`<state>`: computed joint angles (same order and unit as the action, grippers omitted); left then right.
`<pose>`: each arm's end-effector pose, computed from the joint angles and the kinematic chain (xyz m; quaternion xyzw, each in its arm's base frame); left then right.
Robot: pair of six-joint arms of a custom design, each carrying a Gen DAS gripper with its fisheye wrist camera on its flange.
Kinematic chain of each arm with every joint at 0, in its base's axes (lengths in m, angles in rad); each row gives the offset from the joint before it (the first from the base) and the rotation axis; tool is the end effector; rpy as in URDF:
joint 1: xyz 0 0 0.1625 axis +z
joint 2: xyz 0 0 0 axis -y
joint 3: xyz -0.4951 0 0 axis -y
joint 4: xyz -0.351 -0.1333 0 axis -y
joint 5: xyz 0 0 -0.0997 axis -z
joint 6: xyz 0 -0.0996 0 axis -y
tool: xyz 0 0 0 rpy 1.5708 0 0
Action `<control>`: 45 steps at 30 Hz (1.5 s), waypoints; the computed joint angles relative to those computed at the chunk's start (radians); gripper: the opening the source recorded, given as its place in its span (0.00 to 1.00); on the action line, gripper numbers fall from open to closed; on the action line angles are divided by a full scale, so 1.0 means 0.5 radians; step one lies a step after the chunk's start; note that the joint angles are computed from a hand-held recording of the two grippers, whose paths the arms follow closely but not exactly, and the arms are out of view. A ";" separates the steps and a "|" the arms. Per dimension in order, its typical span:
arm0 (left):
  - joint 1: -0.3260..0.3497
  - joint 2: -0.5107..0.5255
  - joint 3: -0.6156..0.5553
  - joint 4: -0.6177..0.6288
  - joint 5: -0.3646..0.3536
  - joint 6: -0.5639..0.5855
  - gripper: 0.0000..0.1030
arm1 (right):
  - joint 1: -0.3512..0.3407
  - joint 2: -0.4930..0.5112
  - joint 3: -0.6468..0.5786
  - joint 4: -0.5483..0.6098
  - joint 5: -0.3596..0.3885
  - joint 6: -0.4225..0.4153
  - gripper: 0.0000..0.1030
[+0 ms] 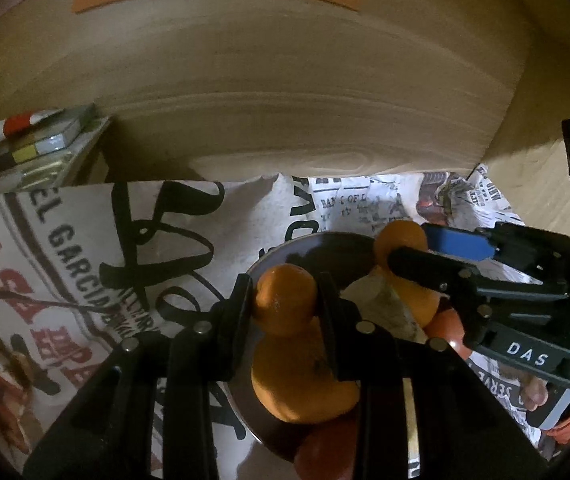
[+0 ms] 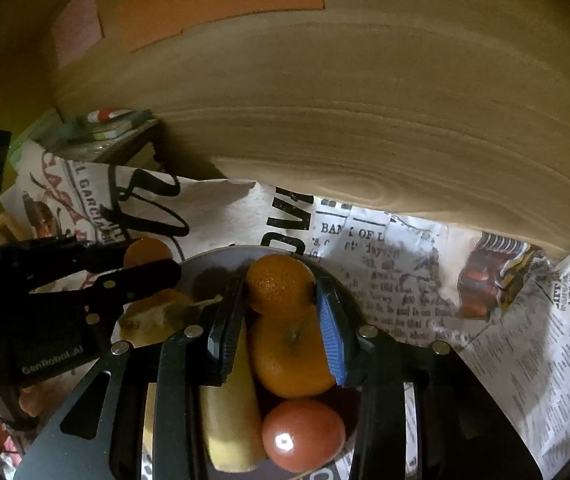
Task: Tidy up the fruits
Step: 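Carry both mandarins onto the plate and open both grippers, then grasp a small dark red fruit with the left gripper while the right gripper grasps another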
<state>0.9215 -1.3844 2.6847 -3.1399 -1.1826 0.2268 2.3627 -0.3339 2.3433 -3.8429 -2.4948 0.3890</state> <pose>-0.0489 -0.3472 0.2484 0.3890 0.8915 -0.1686 0.1593 0.3442 -0.2642 -0.0251 0.1204 -0.8812 0.3434 0.3018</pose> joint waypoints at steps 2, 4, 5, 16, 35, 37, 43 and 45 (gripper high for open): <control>0.038 0.001 -0.033 0.044 -0.043 -0.004 0.31 | -0.015 0.011 -0.007 -0.018 0.004 -0.018 0.33; 0.074 -0.001 -0.066 0.095 -0.084 -0.018 0.31 | -0.018 0.019 -0.016 -0.028 0.000 -0.039 0.33; 0.088 0.006 -0.078 0.106 -0.100 -0.023 0.31 | -0.023 0.021 -0.018 -0.036 0.011 -0.051 0.34; 0.046 -0.080 -0.065 0.138 -0.080 -0.031 0.44 | -0.007 0.000 -0.012 -0.024 0.057 -0.003 0.39; -0.282 -1.289 -0.004 1.143 0.150 -0.174 0.58 | 0.565 -0.073 -0.061 0.302 -0.105 0.343 0.42; -0.262 -1.426 -0.021 1.285 0.158 -0.157 0.61 | 0.614 -0.052 -0.087 0.343 -0.086 0.378 0.42; -0.095 -1.650 -0.055 1.507 0.146 -0.017 0.62 | 0.664 0.066 -0.183 0.466 0.081 0.477 0.42; 0.074 -1.625 -0.057 1.448 0.081 0.099 0.62 | 0.641 0.119 -0.217 0.512 0.152 0.495 0.42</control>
<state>0.9584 -2.1968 2.6561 -2.4157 -1.1421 0.2761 2.6834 -0.2742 2.2347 -3.5870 -2.4185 0.6363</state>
